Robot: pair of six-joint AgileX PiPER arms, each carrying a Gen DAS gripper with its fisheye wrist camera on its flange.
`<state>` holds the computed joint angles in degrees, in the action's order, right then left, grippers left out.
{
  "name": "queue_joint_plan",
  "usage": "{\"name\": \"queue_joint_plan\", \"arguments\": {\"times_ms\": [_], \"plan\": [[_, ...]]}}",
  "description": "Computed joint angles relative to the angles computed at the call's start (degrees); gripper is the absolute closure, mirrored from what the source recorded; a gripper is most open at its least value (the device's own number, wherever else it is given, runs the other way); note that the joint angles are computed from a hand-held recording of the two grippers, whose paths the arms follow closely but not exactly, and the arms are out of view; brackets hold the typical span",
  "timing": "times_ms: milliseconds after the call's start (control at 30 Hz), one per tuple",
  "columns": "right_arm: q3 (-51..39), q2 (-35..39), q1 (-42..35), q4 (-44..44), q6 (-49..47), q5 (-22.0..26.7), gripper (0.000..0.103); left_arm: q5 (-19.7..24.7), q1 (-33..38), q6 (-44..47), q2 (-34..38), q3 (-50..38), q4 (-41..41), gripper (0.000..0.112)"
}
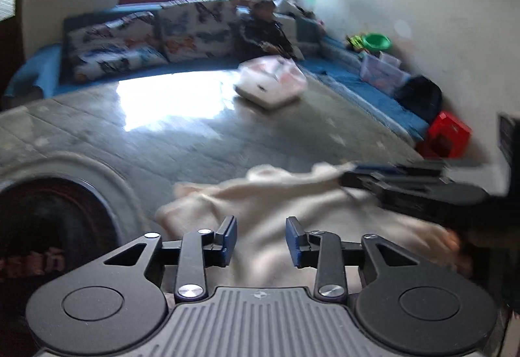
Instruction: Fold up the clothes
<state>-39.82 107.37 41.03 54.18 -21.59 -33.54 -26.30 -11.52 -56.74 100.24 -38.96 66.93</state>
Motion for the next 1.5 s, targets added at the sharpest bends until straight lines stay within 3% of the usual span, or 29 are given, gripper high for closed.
{"name": "queue_joint_plan", "arguments": {"times_ms": [100,267,400,600,700,767,867,1100,1500], "plan": [[-2.05,3.07,-1.21,-1.94,2.72,0.74,0.084,-0.12,-0.95,2.54,2.06,-0.67,-1.86,0.08],[-0.89,2.9,-0.77,-3.66,6.05,-1.54,0.082,-1.37,-0.36,-0.55,2.9,-2.92,0.3,0.079],[0.31,1.9,0.03,-5.48,8.13,-2.63,0.07,-0.53,-0.41,-2.06,4.4,-5.48,-0.09,0.08],[-2.91,4.37,0.86,-1.29,1.85,-1.45,0.067,3.24,-1.86,-4.6,7.49,-9.33,-1.1,0.081],[-3.26,4.28,1.6,0.6,0.06,-2.25,0.066,2.74,-1.26,-7.03,7.96,-10.17,0.34,0.081],[-2.7,3.99,2.23,0.06,0.82,-3.27,0.06,3.32,-1.93,-4.2,7.92,-10.27,-1.98,0.08],[-3.96,5.21,2.09,1.39,-0.83,-2.38,0.059,5.21,-3.14,-2.92,8.49,-11.03,-3.22,0.08],[-2.7,2.82,4.97,4.23,-2.88,-2.72,0.056,5.12,-2.37,-2.46,6.38,-9.35,-3.66,0.08],[4.17,-1.5,17.9,16.61,-5.33,-7.57,0.051,3.26,-2.28,15.17,-0.24,0.67,-17.84,0.079]]}}
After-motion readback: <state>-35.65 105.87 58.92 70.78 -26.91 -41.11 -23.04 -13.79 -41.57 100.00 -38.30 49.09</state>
